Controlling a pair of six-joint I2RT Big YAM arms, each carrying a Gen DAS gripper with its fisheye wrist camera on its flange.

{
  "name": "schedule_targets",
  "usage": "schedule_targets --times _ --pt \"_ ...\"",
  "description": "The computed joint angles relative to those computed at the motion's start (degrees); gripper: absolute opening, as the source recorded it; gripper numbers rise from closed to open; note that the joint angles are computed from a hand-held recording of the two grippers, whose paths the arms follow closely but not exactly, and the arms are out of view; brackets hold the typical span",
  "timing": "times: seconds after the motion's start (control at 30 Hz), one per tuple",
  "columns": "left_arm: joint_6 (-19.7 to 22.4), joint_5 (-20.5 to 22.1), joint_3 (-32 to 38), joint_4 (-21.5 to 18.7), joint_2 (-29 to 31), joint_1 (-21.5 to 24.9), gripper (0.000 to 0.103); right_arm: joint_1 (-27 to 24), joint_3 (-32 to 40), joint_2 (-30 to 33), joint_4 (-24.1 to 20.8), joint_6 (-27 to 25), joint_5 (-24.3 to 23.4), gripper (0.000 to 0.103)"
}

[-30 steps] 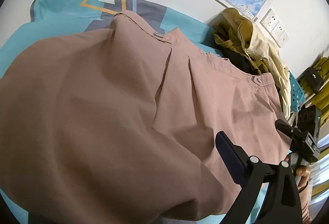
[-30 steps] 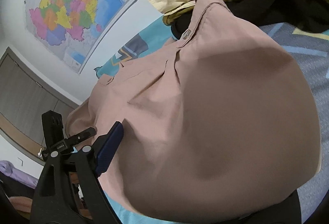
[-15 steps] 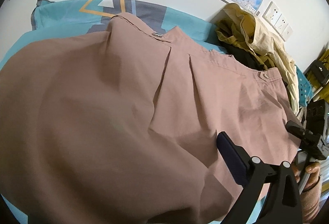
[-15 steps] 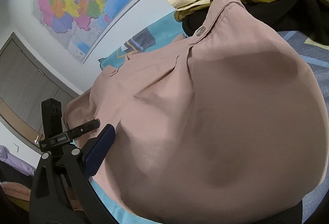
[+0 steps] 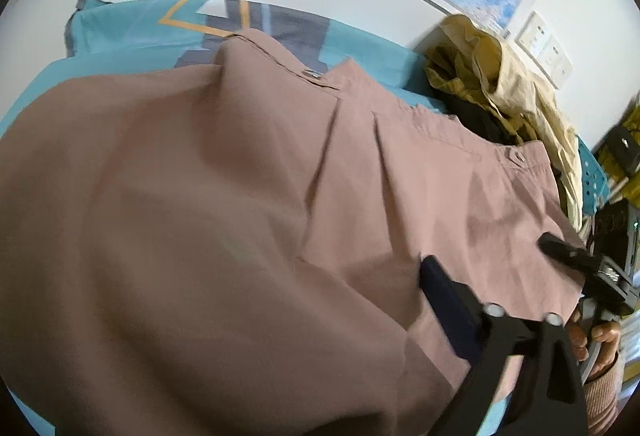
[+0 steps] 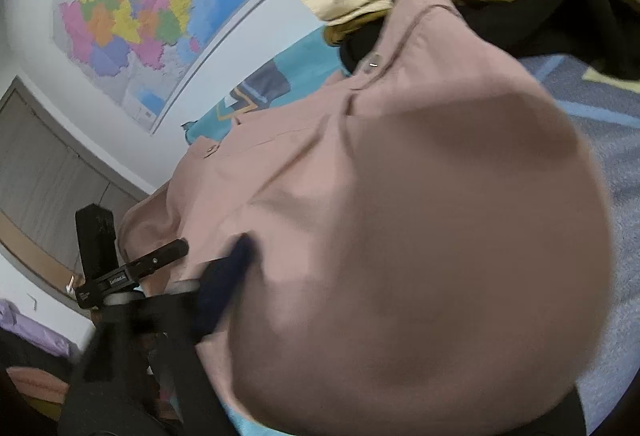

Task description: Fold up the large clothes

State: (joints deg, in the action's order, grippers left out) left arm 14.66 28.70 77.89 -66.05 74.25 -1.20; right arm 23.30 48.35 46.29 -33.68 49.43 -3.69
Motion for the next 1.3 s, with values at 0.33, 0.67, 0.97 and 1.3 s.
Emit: schedule_targets --times 0.33,0.67,0.97,1.3 --pt "3.4 8.6 9.4 -9.7 5.2 3.6 0.015 -0.4 6.6 1.8 4.0 -5.2 -5.8 0.018" --pt "4.1 9.5 31.5 -13.3 14.3 7.4 0.014 0.2 29.5 17.2 0.4 -16.2 -8.3 0.015" --pt "-3.2 1.6 64.2 -12.5 32.4 11.4 0.014 1.1 59.9 42.1 0.9 -23.6 -12.6 0.015" --pt "-6.4 -15.0 66.5 -13.0 47.8 15.5 0.016 3.4 66.6 62.5 -10.7 -19.1 -21.0 0.026"
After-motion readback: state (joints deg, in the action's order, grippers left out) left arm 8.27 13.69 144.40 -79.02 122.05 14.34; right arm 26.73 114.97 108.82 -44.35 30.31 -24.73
